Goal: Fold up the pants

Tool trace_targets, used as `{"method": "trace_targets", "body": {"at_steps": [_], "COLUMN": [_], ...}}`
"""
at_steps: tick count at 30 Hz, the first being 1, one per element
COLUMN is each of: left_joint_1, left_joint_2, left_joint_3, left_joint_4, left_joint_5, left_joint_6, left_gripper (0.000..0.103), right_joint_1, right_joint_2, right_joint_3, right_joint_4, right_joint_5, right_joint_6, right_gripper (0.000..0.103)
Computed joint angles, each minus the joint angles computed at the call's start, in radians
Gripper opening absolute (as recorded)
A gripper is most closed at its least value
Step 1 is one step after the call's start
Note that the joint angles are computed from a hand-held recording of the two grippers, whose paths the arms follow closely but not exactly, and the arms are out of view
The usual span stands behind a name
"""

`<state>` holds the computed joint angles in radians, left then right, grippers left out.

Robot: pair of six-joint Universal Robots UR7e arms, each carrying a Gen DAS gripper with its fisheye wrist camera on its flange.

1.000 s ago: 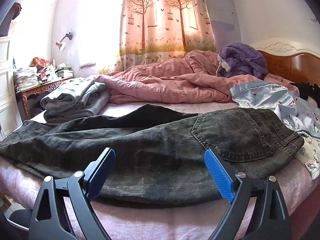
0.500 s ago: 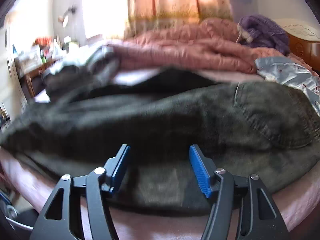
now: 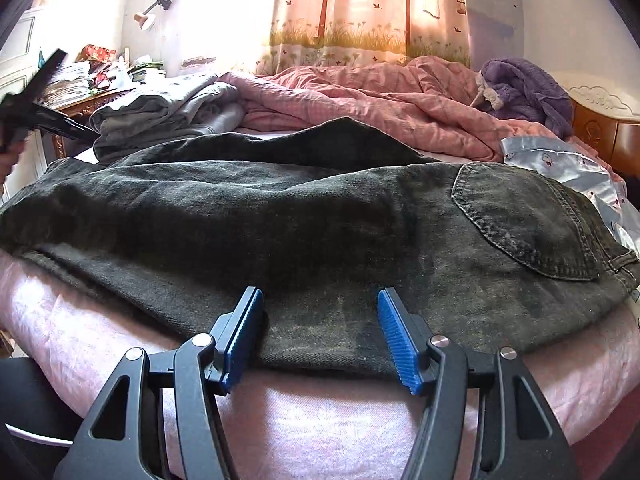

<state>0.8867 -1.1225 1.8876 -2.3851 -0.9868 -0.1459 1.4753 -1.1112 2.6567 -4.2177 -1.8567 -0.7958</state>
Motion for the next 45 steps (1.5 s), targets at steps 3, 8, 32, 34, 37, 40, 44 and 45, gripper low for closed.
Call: {"method": "trace_targets", "body": {"at_steps": [3, 8, 32, 34, 37, 40, 44, 45], "left_joint_1": [0.0, -0.005, -0.088, -0.102, -0.15, -0.209, -0.288, -0.308], "left_joint_2": [0.029, 0.037, -0.019, -0.041, -0.067, -0.03, 0.109, 0.155], "left_joint_3": [-0.035, -0.031, 0.079, 0.132, 0.244, 0.345, 0.403, 0.399], "left_joint_4": [0.08, 0.133, -0.004, -0.06, -0.259, -0.548, -0.967, -1.072], "left_joint_5": [0.069, 0.083, 0.34, 0.38, 0.4, 0.425, 0.512, 0.543], "left_joint_6": [0.041, 0.162, 0.073, 0.025, 0.016, 0.078, 0.179, 0.201], "left_gripper": [0.04, 0.045, 0.041, 0.048, 0.067, 0.077, 0.088, 0.088], "right_joint_1": [-0.001, 0.009, 0.016, 0.026, 0.034, 0.035, 0.034, 0.041], "right_joint_2": [-0.016, 0.025, -0.024, -0.008, -0.01, -0.033, -0.167, -0.203], "right_joint_3": [-0.006, -0.02, -0.023, -0.026, -0.026, -0.023, -0.021, -0.025], "right_joint_4": [0.031, -0.019, 0.06, 0.037, 0.039, 0.076, 0.284, 0.342], "right_joint_5": [0.001, -0.016, -0.026, -0.042, -0.055, -0.045, 0.016, 0.028], "right_joint_6": [0.009, 0.007, 0.026, 0.02, 0.018, 0.036, 0.102, 0.115], "right_gripper": [0.062, 0.063, 0.064, 0.064, 0.064, 0.064, 0.064, 0.064]}}
